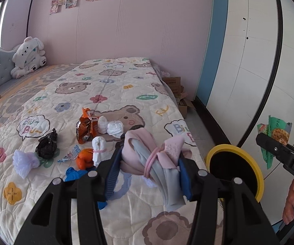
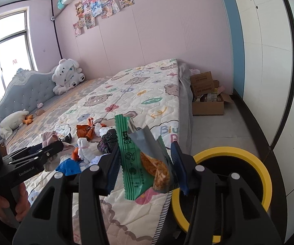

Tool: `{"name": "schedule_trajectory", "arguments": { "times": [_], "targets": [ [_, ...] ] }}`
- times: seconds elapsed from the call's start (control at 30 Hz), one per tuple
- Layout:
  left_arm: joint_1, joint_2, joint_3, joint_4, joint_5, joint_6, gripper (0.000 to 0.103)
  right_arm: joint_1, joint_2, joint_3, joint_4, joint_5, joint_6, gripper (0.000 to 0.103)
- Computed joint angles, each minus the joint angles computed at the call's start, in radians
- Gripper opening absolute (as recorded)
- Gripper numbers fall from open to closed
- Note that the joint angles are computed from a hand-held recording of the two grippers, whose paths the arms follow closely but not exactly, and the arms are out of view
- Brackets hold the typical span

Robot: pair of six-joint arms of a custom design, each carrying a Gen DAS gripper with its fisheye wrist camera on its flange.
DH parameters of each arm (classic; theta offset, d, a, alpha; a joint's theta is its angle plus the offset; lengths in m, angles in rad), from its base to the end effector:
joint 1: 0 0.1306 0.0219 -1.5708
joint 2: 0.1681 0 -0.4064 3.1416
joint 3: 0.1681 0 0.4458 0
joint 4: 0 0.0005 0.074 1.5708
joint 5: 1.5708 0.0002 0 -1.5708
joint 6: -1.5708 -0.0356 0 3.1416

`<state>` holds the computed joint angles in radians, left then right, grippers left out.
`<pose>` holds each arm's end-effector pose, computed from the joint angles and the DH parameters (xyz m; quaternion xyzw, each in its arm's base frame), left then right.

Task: Collect trash
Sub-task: 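Carry the green bag and pink-grey bundle over the yellow bin with both tools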

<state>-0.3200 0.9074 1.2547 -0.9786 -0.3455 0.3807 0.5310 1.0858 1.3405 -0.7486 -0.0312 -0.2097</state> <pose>0.3212 -0.0943 0.5763 -0.1044 0.8756 -0.0091 0.4714 0.3645 0.2148 0.5770 -0.1452 0.8461 0.1981 0.4731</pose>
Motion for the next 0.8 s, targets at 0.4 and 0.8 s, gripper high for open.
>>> {"name": "schedule_trajectory", "arguments": {
  "times": [0.4,0.8],
  "targets": [
    [-0.064,0.108,0.065,0.051,0.033,-0.020,0.048,-0.094,-0.015,0.002,0.014,-0.006,-0.002,0.046],
    [-0.106,0.232,0.144,0.092,0.074,-0.057,0.048,-0.201,-0.004,0.006,0.023,-0.036,-0.019,0.046]
  ]
}}
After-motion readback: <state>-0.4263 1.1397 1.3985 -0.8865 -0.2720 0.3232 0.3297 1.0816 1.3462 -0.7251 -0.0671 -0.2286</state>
